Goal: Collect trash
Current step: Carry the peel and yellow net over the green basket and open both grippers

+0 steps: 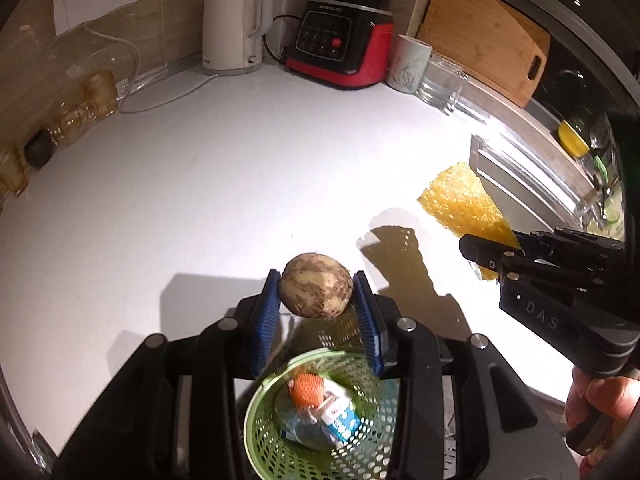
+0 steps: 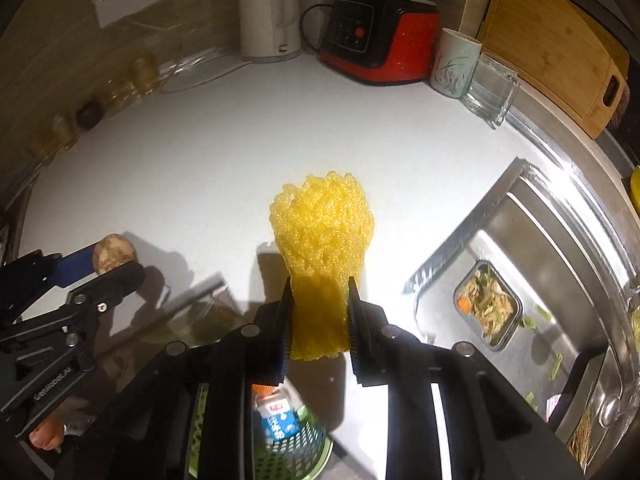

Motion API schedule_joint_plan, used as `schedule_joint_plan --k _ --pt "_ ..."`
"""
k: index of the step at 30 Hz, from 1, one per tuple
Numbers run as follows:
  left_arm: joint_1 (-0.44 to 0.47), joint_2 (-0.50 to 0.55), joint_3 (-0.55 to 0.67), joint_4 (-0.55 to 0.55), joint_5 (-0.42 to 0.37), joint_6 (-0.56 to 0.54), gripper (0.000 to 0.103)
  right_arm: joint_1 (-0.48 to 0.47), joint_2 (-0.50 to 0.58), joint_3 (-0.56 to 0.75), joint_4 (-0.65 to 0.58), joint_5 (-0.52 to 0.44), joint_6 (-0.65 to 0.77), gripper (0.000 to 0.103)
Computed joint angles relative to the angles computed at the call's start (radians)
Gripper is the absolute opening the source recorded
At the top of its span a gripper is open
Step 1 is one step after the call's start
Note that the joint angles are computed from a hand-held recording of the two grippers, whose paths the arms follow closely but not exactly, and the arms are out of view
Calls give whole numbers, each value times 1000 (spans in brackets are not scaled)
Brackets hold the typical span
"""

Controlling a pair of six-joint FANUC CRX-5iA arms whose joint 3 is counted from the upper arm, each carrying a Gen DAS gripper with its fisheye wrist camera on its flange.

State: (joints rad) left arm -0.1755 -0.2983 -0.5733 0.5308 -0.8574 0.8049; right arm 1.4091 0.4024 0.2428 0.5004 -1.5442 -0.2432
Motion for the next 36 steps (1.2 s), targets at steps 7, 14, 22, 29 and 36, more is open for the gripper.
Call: schedule_joint_plan --k 7,14,22,29,36 --pt "75 -218 -182 -39 -107 -27 36 130 45 54 -45 -8 -67 24" --pt "92 -281 -281 -95 -149 -3 36 186 51 40 -84 30 -114 24" --pt "86 -290 -326 -131 -151 39 58 202 27 -3 -94 66 -142 26" --pt "104 -299 -310 -126 -160 43 67 205 16 -26 -78 97 -136 26" --pt "185 -343 -289 -104 -184 20 72 186 26 -41 -66 162 -75 26"
